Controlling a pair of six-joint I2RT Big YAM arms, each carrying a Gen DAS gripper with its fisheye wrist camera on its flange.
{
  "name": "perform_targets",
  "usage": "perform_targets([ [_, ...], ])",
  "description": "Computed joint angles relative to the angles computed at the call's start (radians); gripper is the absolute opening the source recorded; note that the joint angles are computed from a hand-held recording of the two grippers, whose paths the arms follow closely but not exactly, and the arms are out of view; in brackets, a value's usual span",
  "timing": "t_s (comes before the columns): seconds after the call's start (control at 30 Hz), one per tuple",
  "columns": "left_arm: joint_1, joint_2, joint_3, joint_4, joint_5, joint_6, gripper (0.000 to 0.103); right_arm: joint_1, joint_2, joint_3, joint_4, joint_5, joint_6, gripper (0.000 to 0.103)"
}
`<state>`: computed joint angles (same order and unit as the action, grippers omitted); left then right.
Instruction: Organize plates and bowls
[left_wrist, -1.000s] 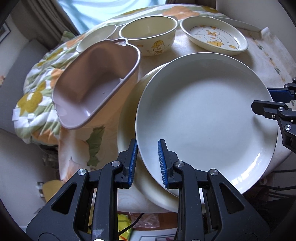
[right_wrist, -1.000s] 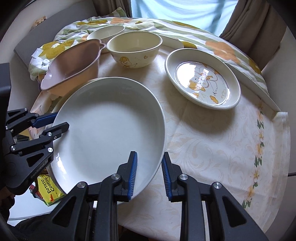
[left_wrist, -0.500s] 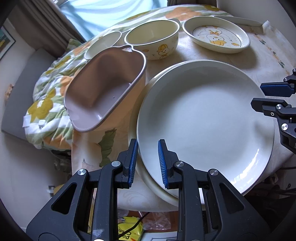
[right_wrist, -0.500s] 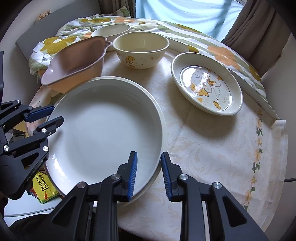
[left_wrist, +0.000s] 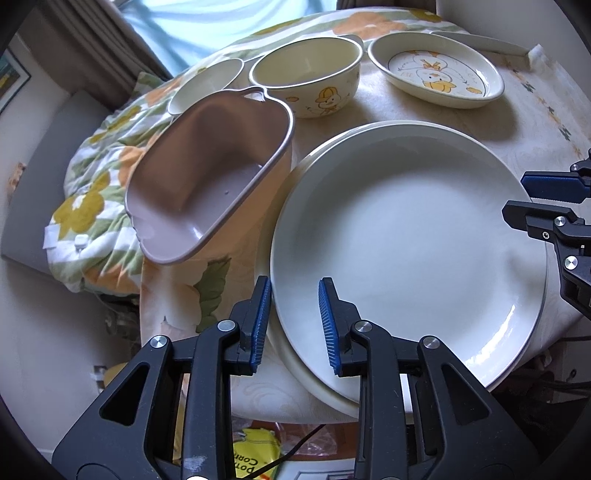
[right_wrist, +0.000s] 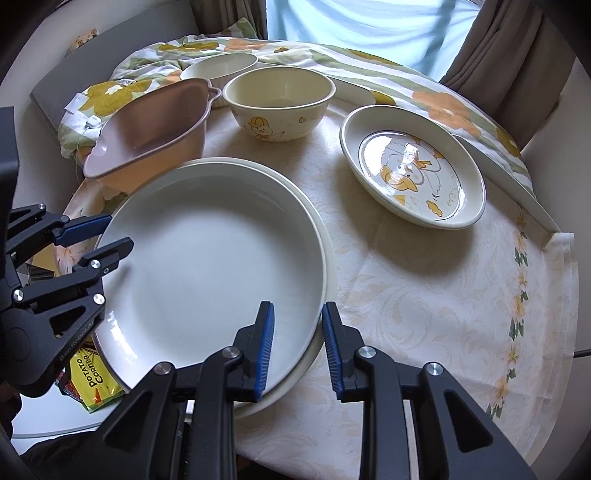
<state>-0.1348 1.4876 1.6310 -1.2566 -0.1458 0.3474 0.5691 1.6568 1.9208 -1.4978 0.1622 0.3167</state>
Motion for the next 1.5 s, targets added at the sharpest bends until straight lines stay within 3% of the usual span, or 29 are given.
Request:
perform_targets([
  [0.03, 0.0, 0.001, 0.002, -0.005, 0.012, 0.0, 0.033, -0.002, -0.002, -0.002, 0.004, -0.006, 0.005, 0.025],
  [0.07, 0.001, 0.005, 0.007, -0.014, 0.03, -0.001, 0.049, -0.004, -0.003, -0.004, 0.007, -0.011, 0.01, 0.025],
  [0.1, 0.003, 0.004, 0.006, -0.016, 0.039, -0.003, 0.073, -0.005, -0.004, -0.006, 0.01, -0.015, 0.014, 0.025],
  [0.13, 0.002, -0.001, 0.0, -0.007, 0.044, -0.004, 0.08, -0.007, -0.007, -0.009, 0.015, -0.019, 0.019, 0.025],
  [0.37, 0.003, -0.019, 0.02, 0.009, 0.075, 0.033, 0.082, -0.032, -0.04, -0.031, 0.045, -0.065, 0.099, 0.025],
  [0.53, 0.02, 0.006, 0.165, -0.031, 0.18, 0.039, 0.082, -0.074, -0.1, -0.013, 0.077, -0.053, 0.134, 0.025],
  [0.6, 0.021, 0.037, 0.261, -0.057, 0.239, 0.02, 0.085, -0.099, -0.118, 0.011, 0.094, -0.043, 0.13, 0.037],
  [0.63, 0.018, 0.058, 0.311, -0.067, 0.265, 0.004, 0.09, -0.116, -0.122, 0.031, 0.1, -0.047, 0.124, 0.065],
  [0.67, 0.016, 0.085, 0.367, -0.08, 0.293, -0.015, 0.103, -0.132, -0.124, 0.05, 0.103, -0.046, 0.117, 0.091],
  [0.77, 0.001, 0.173, 0.515, -0.121, 0.374, -0.084, 0.103, -0.189, -0.115, 0.109, 0.1, -0.046, 0.08, 0.094],
  [0.9, -0.038, 0.291, 0.662, -0.205, 0.391, -0.195, 0.103, -0.282, -0.057, 0.205, 0.035, -0.106, 0.014, 0.094],
  [1.0, -0.064, 0.336, 0.688, -0.22, 0.415, -0.293, 0.103, -0.348, -0.01, 0.241, 0.006, -0.137, -0.054, 0.094],
  [1.23, -0.12, 0.429, 0.685, -0.207, 0.35, -0.489, 0.099, -0.474, 0.114, 0.277, -0.018, -0.37, -0.222, 0.094],
  [1.3, -0.123, 0.467, 0.698, -0.218, 0.346, -0.546, 0.086, -0.494, 0.151, 0.286, -0.019, -0.426, -0.265, 0.093],
  [1.37, -0.124, 0.505, 0.711, -0.23, 0.35, -0.592, 0.075, -0.51, 0.195, 0.304, -0.032, -0.488, -0.303, 0.076],
  [1.5, -0.133, 0.557, 0.738, -0.256, 0.311, -0.633, 0.05, -0.519, 0.276, 0.362, -0.076, -0.546, -0.37, 0.059],
])
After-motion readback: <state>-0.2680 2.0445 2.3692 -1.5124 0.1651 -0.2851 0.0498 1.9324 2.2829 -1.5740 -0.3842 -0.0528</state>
